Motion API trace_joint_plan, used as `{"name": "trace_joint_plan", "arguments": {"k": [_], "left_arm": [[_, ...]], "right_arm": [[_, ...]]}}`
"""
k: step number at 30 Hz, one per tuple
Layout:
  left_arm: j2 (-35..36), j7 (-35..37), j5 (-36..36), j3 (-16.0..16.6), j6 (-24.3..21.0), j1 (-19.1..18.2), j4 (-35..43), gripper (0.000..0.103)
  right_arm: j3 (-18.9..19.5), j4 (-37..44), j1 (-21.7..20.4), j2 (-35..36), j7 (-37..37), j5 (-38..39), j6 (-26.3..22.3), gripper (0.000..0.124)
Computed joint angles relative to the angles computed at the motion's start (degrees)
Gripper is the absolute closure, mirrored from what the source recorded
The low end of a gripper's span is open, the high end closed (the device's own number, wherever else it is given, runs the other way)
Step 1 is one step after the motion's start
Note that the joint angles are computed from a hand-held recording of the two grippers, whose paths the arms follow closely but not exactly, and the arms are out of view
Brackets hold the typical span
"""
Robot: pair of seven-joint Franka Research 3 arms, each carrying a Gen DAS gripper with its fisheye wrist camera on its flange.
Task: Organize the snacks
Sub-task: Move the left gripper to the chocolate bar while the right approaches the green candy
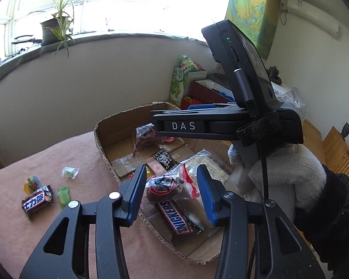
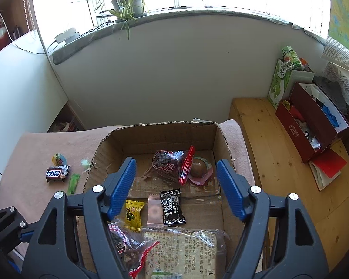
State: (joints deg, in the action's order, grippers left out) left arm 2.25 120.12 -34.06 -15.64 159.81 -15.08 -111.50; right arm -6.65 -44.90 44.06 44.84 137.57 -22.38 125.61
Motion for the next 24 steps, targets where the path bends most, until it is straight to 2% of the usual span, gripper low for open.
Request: {"name": "trace_joint_plan", "arguments": {"k": [4, 13, 24], "left_arm": [[-0.4, 0.1, -0.4, 0.1, 0.2, 0.0, -0.4, 0.056], [-2.6, 1.5, -2.7, 1.2, 0.8, -0.2, -2.5, 0.056], [-6.6, 3.1, -5.7, 5.2, 1.5, -0.4, -6.7, 0.056]], "right_arm": [[-0.2, 0.1, 0.3, -0.1, 0.4, -0.3, -0.4, 0.046], [-0.6, -0.3, 1.4, -0.9, 2.0, -2.0, -0.9, 0.038], [-0.6, -3.5, 4.0, -3.5, 5.5, -5.5, 0.5, 0.036]]}}
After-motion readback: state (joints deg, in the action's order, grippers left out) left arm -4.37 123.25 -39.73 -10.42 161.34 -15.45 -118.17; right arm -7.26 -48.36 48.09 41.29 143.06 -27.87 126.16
